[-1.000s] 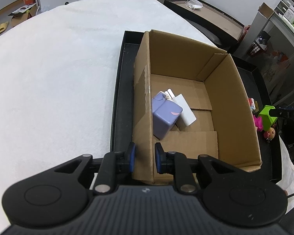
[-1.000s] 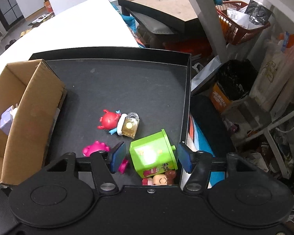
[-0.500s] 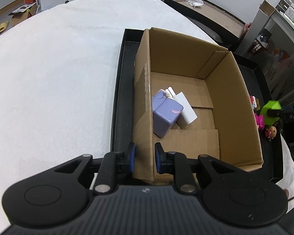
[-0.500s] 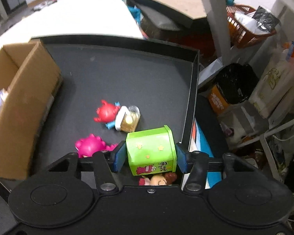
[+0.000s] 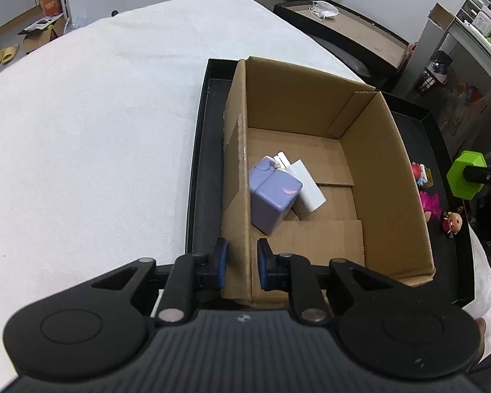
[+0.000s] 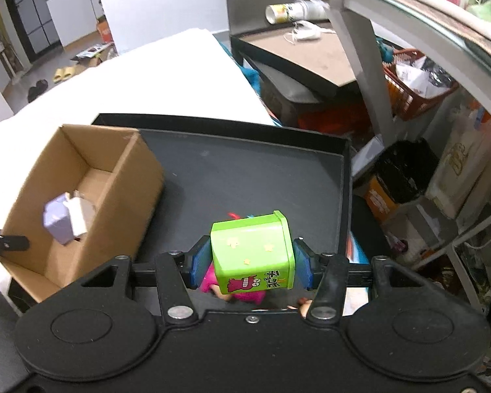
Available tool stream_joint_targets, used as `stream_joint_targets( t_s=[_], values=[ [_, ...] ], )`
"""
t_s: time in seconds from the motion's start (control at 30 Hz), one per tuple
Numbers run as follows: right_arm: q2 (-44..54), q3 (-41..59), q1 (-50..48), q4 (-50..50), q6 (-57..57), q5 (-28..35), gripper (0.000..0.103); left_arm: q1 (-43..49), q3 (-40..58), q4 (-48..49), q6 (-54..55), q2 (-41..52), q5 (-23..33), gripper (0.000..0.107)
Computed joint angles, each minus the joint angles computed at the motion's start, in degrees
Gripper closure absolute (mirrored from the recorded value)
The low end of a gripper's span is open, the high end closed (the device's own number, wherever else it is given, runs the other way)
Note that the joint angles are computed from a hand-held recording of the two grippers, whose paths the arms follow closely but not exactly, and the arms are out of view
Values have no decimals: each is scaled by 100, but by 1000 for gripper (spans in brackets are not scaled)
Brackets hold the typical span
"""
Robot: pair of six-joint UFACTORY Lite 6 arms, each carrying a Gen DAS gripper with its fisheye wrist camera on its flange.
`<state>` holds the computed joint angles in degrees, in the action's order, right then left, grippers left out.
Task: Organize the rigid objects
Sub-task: 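Carry the green toy into the box and open the right tool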
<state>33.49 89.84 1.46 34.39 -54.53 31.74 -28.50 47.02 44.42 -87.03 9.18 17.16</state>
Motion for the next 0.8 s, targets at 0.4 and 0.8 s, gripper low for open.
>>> stream_joint_targets(
  t_s=[0.4,0.8],
  values=[
    [-734,-335,541,56,99,-50,52,37,153,-304,290,97,68,90],
    [-868,-33,1569,-414,766,74,52,31,59,-300,260,-25,47,90]
  ],
)
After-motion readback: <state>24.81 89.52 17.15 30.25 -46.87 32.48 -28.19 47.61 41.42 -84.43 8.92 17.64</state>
